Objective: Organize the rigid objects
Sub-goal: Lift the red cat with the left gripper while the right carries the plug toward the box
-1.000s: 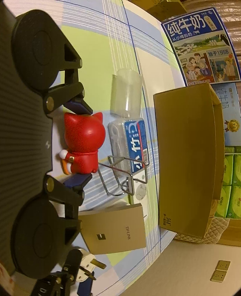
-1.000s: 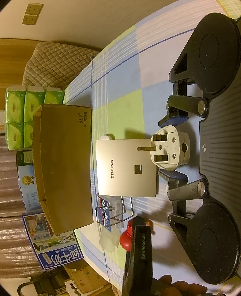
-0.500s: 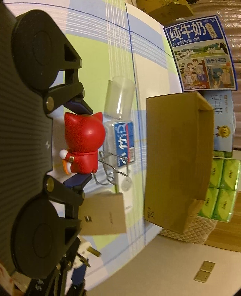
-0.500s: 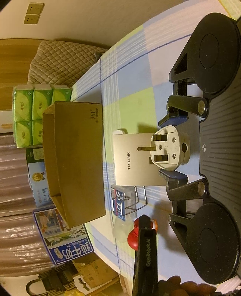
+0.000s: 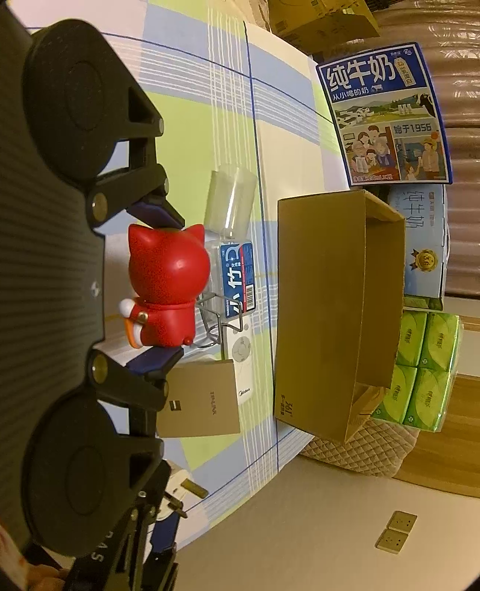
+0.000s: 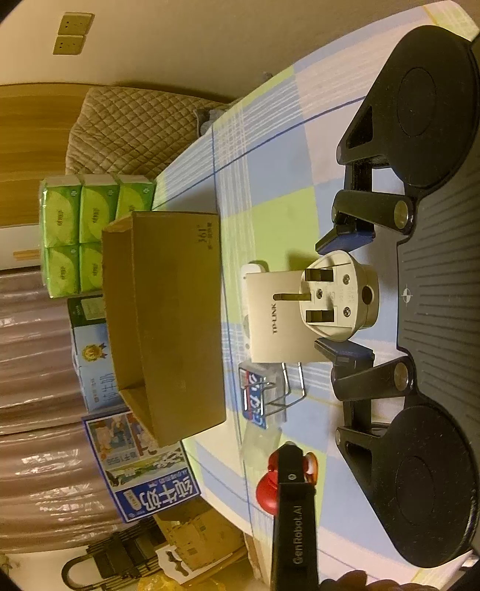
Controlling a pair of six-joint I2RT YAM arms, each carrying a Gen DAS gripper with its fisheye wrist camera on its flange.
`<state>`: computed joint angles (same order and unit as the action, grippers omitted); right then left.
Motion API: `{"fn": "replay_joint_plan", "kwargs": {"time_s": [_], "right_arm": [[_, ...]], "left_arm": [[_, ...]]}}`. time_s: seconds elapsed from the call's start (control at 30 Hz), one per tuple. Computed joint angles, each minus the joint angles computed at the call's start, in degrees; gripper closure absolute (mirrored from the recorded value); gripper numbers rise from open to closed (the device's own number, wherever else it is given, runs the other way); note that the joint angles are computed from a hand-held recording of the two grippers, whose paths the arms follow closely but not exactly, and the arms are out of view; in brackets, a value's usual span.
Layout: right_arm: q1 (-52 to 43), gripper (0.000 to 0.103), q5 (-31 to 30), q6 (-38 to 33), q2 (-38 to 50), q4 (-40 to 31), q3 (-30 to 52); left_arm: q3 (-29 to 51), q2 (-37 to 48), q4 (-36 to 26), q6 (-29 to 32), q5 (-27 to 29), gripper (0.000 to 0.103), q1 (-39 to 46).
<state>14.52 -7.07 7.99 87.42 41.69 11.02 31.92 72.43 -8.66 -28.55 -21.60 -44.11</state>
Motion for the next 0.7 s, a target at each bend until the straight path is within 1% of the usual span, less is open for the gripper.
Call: {"fn": "replay_joint_plan", "kwargs": {"time_s": [0.23,0.43,0.57,0.7], "right_arm": [[0.09,0.057,-0.13,-0.06,-4.76,-3.70,-0.28],[-0.24,0.057,-0.35,-0.23,-7.44,-6.54,-0.03],[-0.96,0.057,-0.88,-0.63,-7.79,-6.70,-0.06],[-2.75,0.057,-2.34,-2.26,-8.70,-9.14,1.75]], "left_arm": [[-0.21,-3.07,-2.98,-0.98,-1.53,0.040,-1.46],[0.57,-3.43,-4.06,-0.68,-2.06,0.040,-1.97],[1.61,-3.26,-4.10,1.19,-1.49,0.040,-1.00],[4.30,-2.12,-4.13,4.01,0.40,0.040,1.57]]}}
